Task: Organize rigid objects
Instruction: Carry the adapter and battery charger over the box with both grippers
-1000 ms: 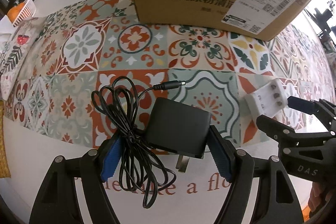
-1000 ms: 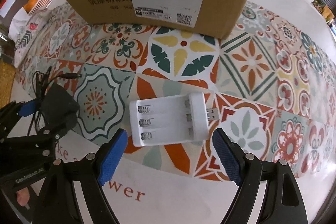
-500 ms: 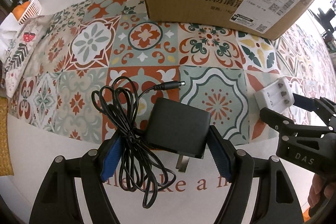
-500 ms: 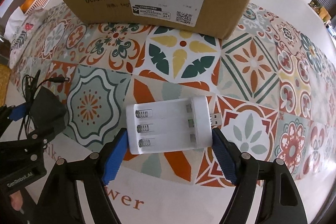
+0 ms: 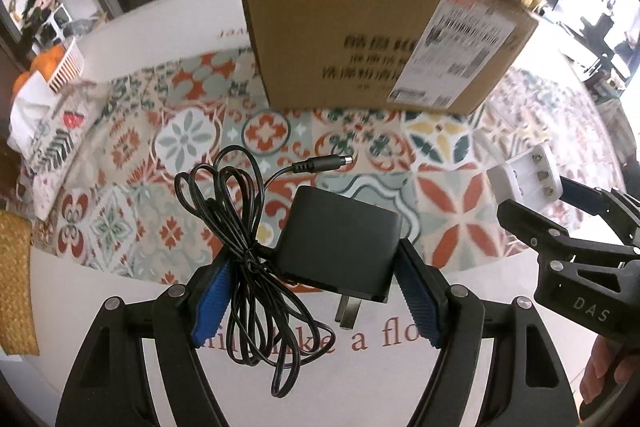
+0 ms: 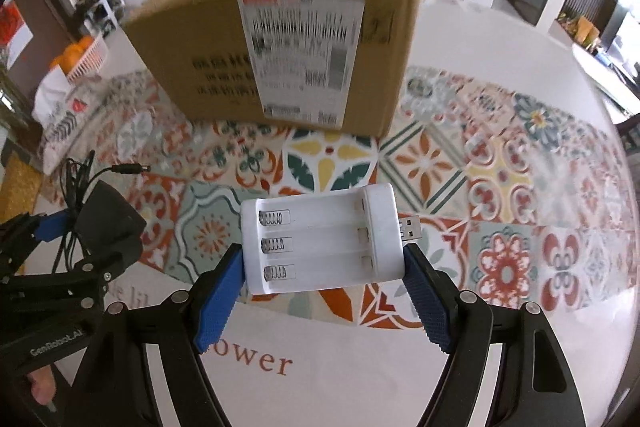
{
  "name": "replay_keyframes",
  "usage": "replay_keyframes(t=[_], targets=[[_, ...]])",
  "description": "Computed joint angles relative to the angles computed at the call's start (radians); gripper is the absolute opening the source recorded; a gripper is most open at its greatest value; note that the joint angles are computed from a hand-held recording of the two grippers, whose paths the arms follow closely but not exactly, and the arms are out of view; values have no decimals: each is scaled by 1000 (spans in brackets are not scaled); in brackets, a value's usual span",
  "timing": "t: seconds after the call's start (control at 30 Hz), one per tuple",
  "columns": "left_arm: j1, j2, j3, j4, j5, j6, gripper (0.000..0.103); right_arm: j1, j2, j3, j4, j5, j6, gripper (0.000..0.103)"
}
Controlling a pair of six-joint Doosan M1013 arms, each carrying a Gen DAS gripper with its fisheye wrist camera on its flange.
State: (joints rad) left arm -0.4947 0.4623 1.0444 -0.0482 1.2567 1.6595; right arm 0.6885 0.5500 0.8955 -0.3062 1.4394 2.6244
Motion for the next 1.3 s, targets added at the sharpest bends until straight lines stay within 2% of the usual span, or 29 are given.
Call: replay_keyframes(t=[0.47, 0.83, 1.07, 1.3], targets=[[14, -23, -72, -72, -86, 65, 76, 38, 2, -129, -211, 29, 22, 78], [14, 2, -173, -88, -130, 97, 76, 35, 26, -230, -312, 40, -16, 78], [11, 43, -266, -91, -120, 102, 76, 18, 54, -305, -355, 54, -56, 78], [9, 115, -403, -93, -67, 90, 76, -7, 82, -373, -363, 68, -83, 78]])
